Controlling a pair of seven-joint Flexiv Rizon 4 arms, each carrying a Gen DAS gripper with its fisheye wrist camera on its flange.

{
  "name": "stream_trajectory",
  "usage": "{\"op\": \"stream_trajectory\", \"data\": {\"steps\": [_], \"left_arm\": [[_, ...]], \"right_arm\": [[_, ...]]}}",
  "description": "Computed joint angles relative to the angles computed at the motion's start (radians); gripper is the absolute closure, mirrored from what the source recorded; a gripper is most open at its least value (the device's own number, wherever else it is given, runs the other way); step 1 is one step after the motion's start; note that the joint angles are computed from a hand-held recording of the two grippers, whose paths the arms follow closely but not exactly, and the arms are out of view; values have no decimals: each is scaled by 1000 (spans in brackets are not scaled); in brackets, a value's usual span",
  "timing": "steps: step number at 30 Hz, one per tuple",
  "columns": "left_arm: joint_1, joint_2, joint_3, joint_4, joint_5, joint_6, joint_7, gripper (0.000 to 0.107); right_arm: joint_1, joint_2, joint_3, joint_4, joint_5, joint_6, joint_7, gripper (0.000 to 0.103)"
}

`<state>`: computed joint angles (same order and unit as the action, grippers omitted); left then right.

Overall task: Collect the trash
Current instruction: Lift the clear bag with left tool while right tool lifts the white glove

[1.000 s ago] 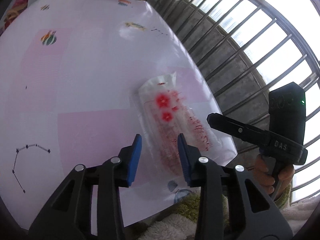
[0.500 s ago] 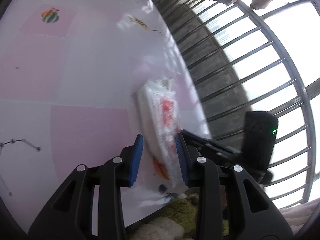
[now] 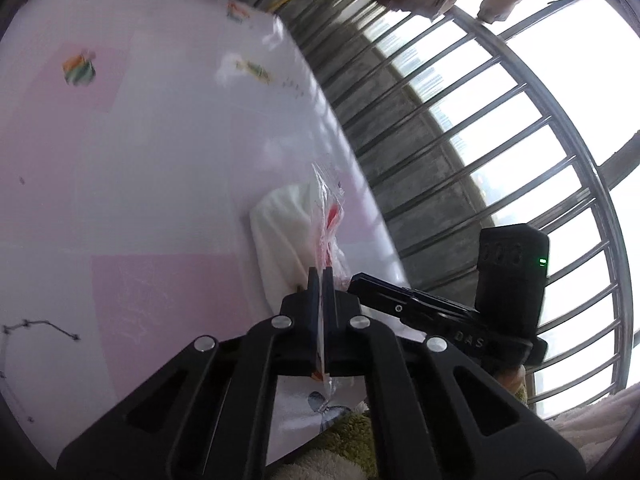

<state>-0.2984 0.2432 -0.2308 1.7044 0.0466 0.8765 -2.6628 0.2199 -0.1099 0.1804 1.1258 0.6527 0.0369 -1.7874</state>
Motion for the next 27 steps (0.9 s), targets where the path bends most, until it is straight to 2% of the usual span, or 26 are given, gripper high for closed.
{"op": "stream_trajectory", "data": {"steps": [3,5,7,9,10,11,13,15,23,27], "left_arm": [[15,28,-8,-3,34,7,-25,107],[34,53,-20,-13,64,-23,-40,107],[56,76,-37,-32,96,-84,-48,107],[82,87,-63,-70,128,-200,-47,107],[92,83,-77,-92,142,-261,-46,107],[93,81,-80,-100,149,-293,-41,107],[99,62,-103,-138,178,-395,-26,107],[94,26,-123,-181,212,-475,1,107],[13,-67,-99,-267,281,-549,57,107],[-17,-92,-81,-304,305,-577,73,107]], "right_arm": [[-7,-5,-6,-9,10,-5,18,90],[-7,-4,-5,-8,3,-2,24,90],[-2,-3,-2,-8,-9,1,28,87],[4,-1,1,-4,-22,9,30,77],[10,1,3,1,-34,19,32,69],[17,2,6,6,-48,32,33,64],[32,2,12,11,-72,48,35,62],[47,4,16,23,-109,57,39,61],[82,14,24,53,-181,98,31,62],[89,25,23,72,-211,123,25,70]]}}
